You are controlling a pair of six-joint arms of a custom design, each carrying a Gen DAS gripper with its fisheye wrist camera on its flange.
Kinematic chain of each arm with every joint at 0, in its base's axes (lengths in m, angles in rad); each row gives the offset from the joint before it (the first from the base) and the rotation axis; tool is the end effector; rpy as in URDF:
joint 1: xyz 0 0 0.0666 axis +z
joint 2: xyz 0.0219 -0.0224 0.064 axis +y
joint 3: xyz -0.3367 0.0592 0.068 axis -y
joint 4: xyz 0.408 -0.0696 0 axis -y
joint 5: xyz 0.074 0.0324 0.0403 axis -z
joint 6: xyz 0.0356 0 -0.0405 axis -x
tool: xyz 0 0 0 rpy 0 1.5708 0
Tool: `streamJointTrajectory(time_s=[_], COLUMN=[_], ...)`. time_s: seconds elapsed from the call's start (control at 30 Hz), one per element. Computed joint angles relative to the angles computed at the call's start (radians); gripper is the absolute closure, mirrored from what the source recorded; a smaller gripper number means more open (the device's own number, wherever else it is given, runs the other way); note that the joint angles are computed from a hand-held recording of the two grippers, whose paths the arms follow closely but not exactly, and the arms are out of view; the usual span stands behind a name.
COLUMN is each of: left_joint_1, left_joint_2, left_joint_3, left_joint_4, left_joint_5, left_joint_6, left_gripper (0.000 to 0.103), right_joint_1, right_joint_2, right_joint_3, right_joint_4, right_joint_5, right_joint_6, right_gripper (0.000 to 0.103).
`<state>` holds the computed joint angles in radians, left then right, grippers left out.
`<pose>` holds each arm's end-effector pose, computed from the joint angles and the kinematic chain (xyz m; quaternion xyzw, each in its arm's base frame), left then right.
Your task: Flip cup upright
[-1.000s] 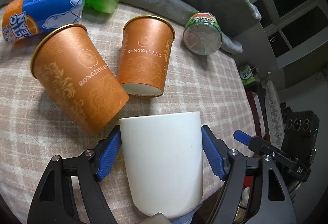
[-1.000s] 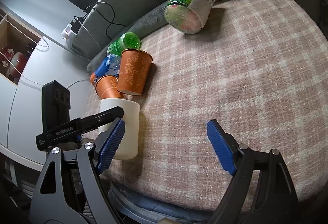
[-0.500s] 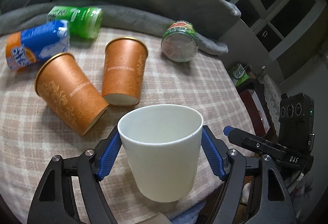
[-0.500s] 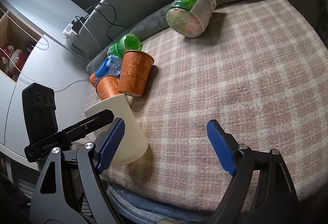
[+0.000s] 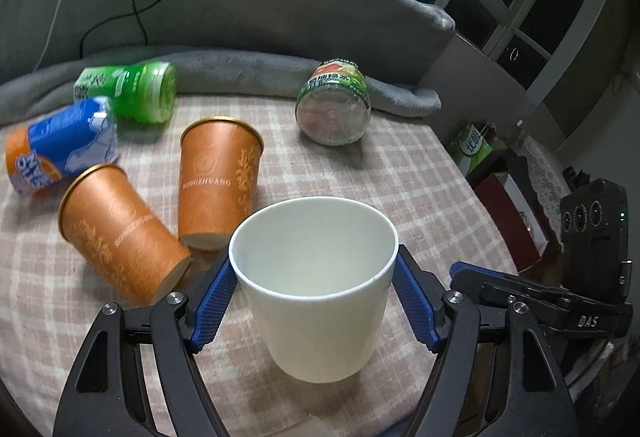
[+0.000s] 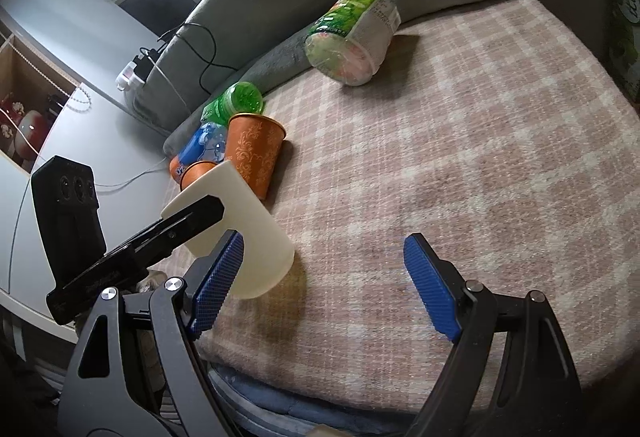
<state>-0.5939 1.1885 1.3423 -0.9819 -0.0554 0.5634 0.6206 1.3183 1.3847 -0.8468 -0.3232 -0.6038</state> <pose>0.3626 -0.2430 0.4500 0.0042 0.9315 -0.1768 0.3178 0.3900 0.2922 0.4247 -0.0696 0.9103 0.3399 0.2256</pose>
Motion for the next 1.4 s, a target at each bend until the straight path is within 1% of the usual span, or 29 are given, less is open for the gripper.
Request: streamJointTrajectory(time_s=[0.23, 0.33, 0.47, 0.67, 1.07, 1.4], left_joint_1=[-0.029, -0.041, -0.055, -0.074, -0.077, -0.077], left_joint_2=[0.032, 0.044, 0.057, 0.075, 0.106, 0.114], left_joint_3=[0.023, 0.03, 0.032, 0.039, 0.063, 0.073], left_joint_4=[0.032, 0.051, 0.071, 0.074, 0.081, 0.077], left_joint_5=[-0.072, -0.115, -0.16, -0.193, -0.208, -0.212], left_joint_6=[-0.047, -0.073, -0.101, -0.134, -0.155, -0.155], left_gripper=[0.028, 0.028, 0.028, 0.028, 0.028, 0.028], right_joint_1=[-0.005, -0.002, 0.004, 0.015, 0.012, 0.007], right_joint_2=[-0.013, -0.024, -0.036, -0.043, -0.062, -0.078], right_joint_3=[-0.014, -0.023, -0.03, -0.029, -0.038, -0.042], right_joint_4=[0.004, 0.007, 0.005, -0.005, -0.009, -0.013], right_joint_5=[0.021, 0.038, 0.071, 0.131, 0.154, 0.174], right_joint_6=[-0.005, -0.005, 0.002, 0.02, 0.014, 0.015], right_gripper=[0.018, 0.018, 0.018, 0.018, 0.018, 0.018])
